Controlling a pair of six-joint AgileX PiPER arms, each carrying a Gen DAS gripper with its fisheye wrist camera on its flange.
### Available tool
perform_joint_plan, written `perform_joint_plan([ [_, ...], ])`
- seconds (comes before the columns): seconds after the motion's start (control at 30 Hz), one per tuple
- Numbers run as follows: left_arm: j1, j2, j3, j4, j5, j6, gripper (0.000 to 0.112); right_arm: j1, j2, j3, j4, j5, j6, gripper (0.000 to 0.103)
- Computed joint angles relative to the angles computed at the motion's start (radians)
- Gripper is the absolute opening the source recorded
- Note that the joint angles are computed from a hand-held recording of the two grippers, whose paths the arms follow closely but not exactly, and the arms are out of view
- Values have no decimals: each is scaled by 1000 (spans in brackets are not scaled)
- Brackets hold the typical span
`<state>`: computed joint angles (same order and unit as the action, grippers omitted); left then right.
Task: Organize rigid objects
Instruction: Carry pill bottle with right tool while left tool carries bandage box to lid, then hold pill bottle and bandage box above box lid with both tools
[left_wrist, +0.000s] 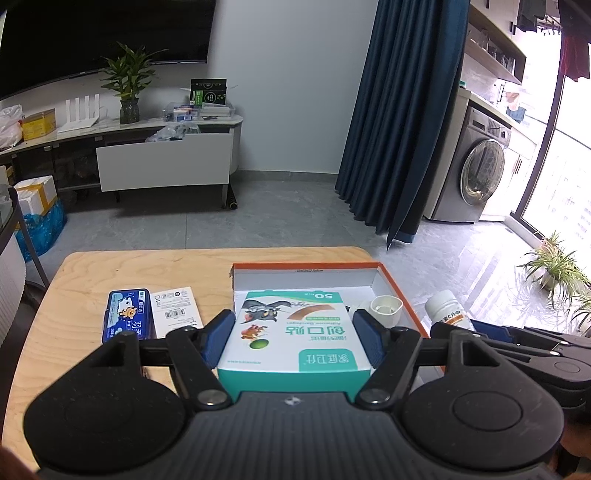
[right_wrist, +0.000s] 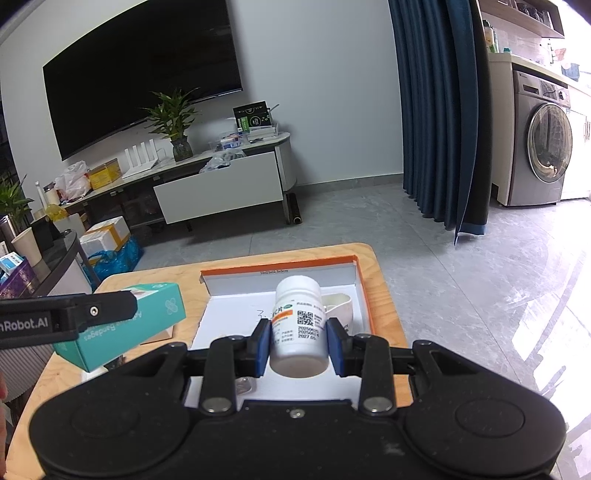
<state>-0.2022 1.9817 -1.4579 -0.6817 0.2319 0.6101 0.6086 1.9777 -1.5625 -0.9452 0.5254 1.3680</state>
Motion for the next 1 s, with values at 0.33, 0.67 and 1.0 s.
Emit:
perform_joint_plan([
  [0.33,0,-4,1,-12,-3,9,72,15,11,-36,31,16,-37,40],
  [0.67,3,-5,1,-25,-3,19,72,17,8,-35,30,15,-39,40],
  [1.0,9,-7,4,-53,0,44,72,17,9,-36,28,15,-36,40],
])
